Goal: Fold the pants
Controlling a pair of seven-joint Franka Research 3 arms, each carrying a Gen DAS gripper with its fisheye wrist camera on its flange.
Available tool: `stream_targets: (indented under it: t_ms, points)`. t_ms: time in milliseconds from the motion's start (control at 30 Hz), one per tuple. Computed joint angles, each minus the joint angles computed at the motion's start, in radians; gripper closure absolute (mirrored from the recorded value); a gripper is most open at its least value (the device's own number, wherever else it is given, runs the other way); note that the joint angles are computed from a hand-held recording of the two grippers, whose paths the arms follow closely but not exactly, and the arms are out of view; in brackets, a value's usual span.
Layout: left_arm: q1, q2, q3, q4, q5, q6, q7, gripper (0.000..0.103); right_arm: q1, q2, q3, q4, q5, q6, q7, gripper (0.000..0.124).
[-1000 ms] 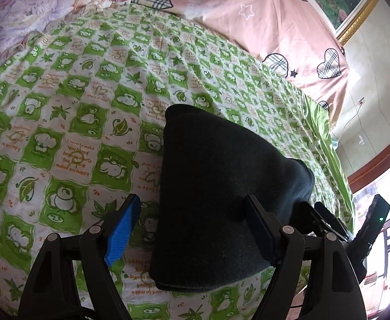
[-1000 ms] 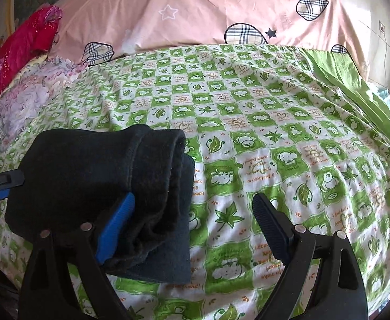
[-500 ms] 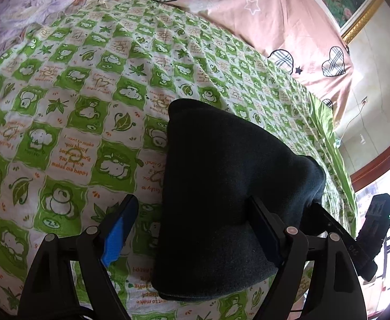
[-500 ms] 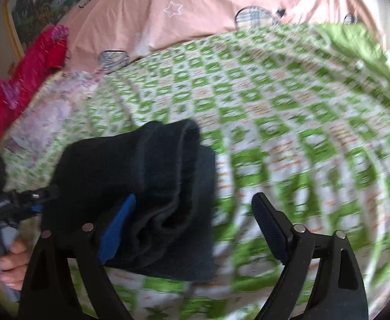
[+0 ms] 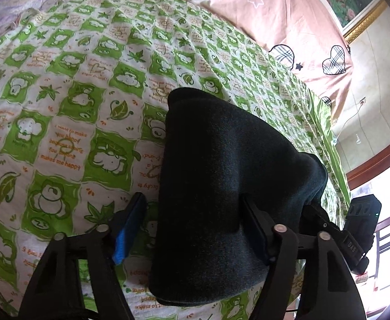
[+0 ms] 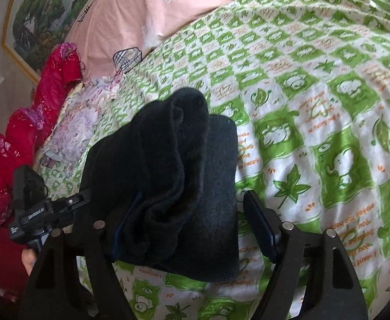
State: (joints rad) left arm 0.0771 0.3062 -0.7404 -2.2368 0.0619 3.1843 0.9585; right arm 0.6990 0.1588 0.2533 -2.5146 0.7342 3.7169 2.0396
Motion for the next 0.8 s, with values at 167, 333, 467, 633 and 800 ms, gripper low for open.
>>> stream_targets:
  t_ms: [167,333,467,633,800]
  points:
    - [-0.037,-0.011,0.026,0.017,0.006,-0.024,-0.004,0.051,-0.016,-0.001,0.003,-0.015,-0.075,0.017,0.061,0.063]
    - [-0.067,-0.052,0.046,-0.001,-0.021,-0.011,0.027,0.06,0.039,-0.007,-0.005,0.031,0.089,0.004,-0.095,0.069]
    - [0.071,-0.059,-0.099,-0.032,-0.037,0.038,0.061,0.063,0.036,-0.011,0.002,0.043,0.099,0.009,-0.113,0.072]
    - [0.2,-0.092,-0.224,-0.072,0.018,0.077,0.017,0.065,0.052,-0.023,0.006,0.078,0.157,0.009,-0.211,0.074]
    - [0.255,-0.176,-0.256,-0.109,0.07,0.099,-0.053,0.066,0.05,-0.007,0.001,0.142,0.137,-0.015,-0.274,0.074]
